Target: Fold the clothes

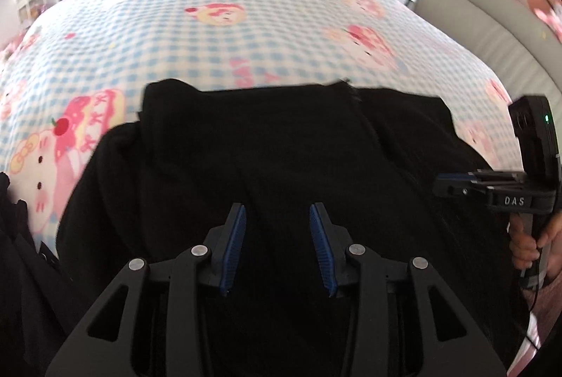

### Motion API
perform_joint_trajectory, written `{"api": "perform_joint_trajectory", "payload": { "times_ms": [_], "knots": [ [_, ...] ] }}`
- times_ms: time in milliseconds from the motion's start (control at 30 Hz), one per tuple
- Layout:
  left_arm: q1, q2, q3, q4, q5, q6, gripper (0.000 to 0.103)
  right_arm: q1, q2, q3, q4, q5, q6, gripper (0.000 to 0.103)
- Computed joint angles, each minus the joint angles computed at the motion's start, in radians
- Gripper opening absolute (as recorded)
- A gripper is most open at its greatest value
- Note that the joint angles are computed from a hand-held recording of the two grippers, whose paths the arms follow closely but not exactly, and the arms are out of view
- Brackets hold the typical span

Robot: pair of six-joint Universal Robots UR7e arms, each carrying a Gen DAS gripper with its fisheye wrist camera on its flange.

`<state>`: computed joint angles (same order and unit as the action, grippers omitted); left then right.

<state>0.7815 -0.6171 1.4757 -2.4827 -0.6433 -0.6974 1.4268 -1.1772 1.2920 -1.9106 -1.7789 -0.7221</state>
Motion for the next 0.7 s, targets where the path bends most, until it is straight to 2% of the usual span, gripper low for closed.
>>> {"api": "perform_joint_trajectory", "payload": {
  "times_ms": [133, 200, 267, 367, 467, 533, 600, 667, 700],
  "knots": [
    [-0.130, -0.014, 0.066, 0.068, -0.085, -0.140, 0.040, -0.009, -0.134, 0.110, 0.040, -0.031, -0.022, 0.028],
    [-0.216, -0.023, 0.095, 0.130, -0.116, -0.254, 0.040, -0.021, -0.210, 0.170, 0.060, -0.022, -0.029, 0.029],
    [-0.253, -0.004, 0.094, 0.148, -0.140, -0.310, 0.040, -0.043, -0.287, 0.230, 0.082, -0.015, -0.040, 0.030],
    [-0.304, 0.018, 0.101, 0.176, -0.154, -0.409, 0.040, -0.093, -0.400, 0.324, 0.127, -0.009, -0.048, 0.031],
    [-0.376, 0.008, 0.148, 0.207, -0.128, -0.566, 0.040, -0.142, -0.527, 0.427, 0.133, -0.010, -0.079, 0.031],
    [-0.423, 0.011, 0.171, 0.233, -0.116, -0.673, 0.040, -0.205, -0.633, 0.500, 0.120, 0.030, -0.128, 0.033],
    [-0.462, 0.037, 0.177, 0.247, -0.115, -0.760, 0.040, -0.310, -0.743, 0.561, 0.132, 0.079, -0.204, 0.035],
    [-0.501, 0.066, 0.178, 0.265, -0.118, -0.848, 0.039, -0.370, -0.818, 0.656, 0.064, 0.055, -0.228, 0.035],
    [-0.505, 0.084, 0.167, 0.305, -0.142, -0.887, 0.038, -0.400, -0.850, 0.700, 0.025, 0.039, -0.244, 0.035]
  ]
}}
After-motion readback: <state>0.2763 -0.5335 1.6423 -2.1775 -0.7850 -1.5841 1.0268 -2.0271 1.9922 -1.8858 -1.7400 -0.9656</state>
